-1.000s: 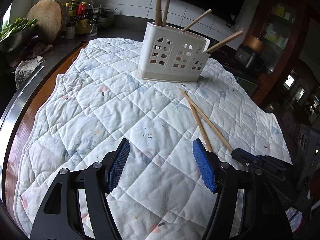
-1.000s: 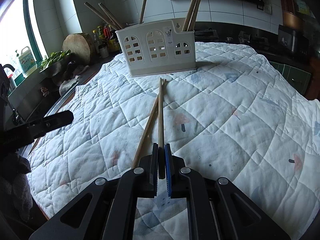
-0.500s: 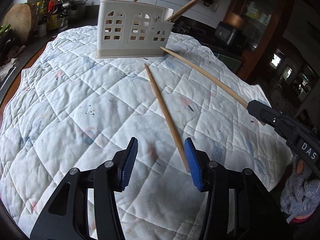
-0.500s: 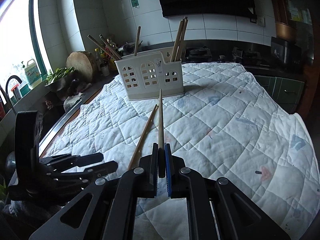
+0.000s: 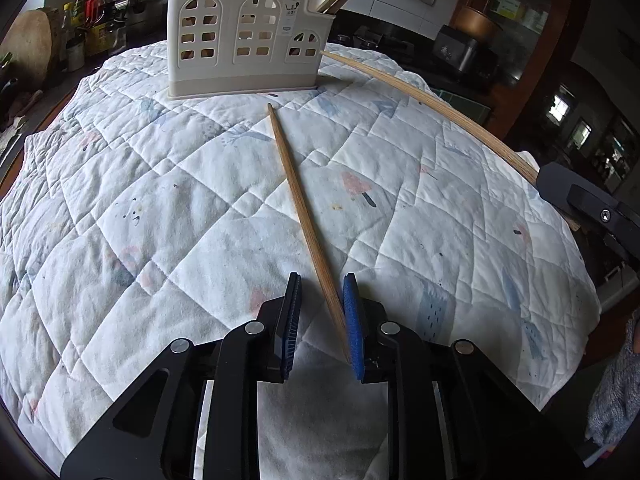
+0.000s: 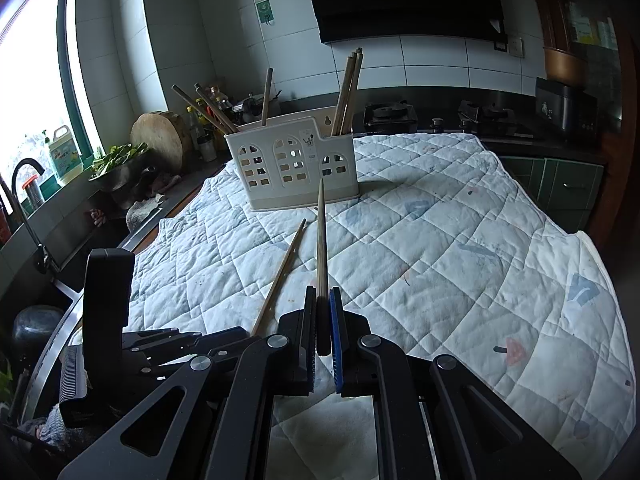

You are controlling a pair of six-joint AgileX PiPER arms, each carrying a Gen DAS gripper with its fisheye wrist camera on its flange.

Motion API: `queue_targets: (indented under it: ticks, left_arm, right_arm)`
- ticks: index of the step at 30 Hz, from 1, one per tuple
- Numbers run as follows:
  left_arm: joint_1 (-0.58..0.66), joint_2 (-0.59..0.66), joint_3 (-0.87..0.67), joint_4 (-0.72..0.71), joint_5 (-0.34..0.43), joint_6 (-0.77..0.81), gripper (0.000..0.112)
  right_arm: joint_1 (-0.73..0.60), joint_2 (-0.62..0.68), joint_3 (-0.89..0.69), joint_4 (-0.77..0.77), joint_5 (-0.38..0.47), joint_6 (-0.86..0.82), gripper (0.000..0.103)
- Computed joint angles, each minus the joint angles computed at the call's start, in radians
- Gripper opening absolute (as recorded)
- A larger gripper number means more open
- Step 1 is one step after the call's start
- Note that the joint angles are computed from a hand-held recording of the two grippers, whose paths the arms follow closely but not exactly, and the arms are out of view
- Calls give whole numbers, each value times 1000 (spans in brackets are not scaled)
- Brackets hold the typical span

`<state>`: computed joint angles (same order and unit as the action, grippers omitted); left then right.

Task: Organize utensils
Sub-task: 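Lift both held chopsticks upright and carry them over the white holder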

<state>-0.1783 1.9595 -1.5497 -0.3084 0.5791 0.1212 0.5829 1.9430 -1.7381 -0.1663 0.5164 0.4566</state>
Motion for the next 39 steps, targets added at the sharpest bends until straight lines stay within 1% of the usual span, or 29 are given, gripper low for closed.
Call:
queue_targets:
  ticks: [4, 6, 11, 16, 20, 25, 30, 33, 36, 39]
  left_arm:
    - [-41, 10, -21, 176, -1, -148, 12]
    - [-43, 13, -29, 203, 3, -181, 8]
    - [-9, -6, -13, 115, 0, -108, 6]
    - [47, -60, 4, -34, -8, 26, 5]
    - [86, -89, -30, -122, 27, 113, 5]
    - [103, -107, -90, -101, 48, 120, 5]
    - [137, -84, -181, -135, 94, 135, 5]
    - [153, -66, -236, -148, 114, 139, 5]
    - [157, -49, -293, -127, 134, 122, 5]
    - [159, -34, -339, -113, 156, 113, 5]
  right_arm:
    - [0, 0, -1, -1, 1, 0, 7]
    - [2, -4, 0, -7, 0, 6, 7]
    - [0, -14, 0, -20, 2, 9, 7]
    - [-8, -15, -25, -19, 14, -11, 7]
    - [-10, -5, -61, -13, 34, -31, 7]
    - [-9, 9, -105, -18, 58, -49, 7]
    - [-16, 26, -156, 17, 96, -100, 7]
    - [-15, 44, -197, 10, 133, -127, 7]
    - [-15, 59, -230, 9, 160, -152, 7]
    - [-17, 91, -295, 21, 208, -188, 7]
